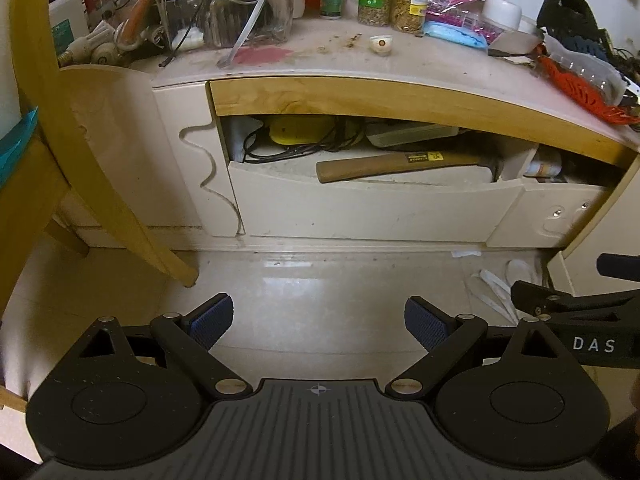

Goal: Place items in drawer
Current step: 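Move both grippers toward the partly open white drawer front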

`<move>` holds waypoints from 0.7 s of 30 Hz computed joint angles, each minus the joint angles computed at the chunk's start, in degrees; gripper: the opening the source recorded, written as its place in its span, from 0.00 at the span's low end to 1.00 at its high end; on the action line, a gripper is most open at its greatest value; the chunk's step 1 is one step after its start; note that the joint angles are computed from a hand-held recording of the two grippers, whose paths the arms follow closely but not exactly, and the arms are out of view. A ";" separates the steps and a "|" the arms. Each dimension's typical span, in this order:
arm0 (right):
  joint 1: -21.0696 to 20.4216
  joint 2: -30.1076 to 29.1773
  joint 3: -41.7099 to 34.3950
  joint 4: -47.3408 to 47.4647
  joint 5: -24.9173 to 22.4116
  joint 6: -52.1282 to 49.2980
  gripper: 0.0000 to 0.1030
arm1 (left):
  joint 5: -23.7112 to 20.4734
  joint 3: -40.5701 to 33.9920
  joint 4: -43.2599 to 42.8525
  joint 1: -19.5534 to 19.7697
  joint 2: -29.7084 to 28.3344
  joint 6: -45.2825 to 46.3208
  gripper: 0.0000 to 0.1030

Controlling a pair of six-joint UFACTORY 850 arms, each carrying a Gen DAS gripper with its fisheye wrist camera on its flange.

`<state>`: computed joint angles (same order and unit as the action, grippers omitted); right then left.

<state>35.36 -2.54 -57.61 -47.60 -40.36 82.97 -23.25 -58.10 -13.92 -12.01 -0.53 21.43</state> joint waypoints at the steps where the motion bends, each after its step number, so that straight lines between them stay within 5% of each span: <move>1: -0.02 -0.05 -0.03 0.05 0.00 -0.06 1.00 | 0.11 0.03 -0.46 0.07 -0.01 0.51 0.92; 21: -0.05 -0.29 -0.12 1.03 0.11 -0.74 1.00 | 0.37 0.31 -0.01 0.05 -0.09 0.13 0.92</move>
<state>35.32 -2.83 -57.74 -46.58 -40.26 82.24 -22.88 -57.79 -13.93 -11.97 -0.62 21.56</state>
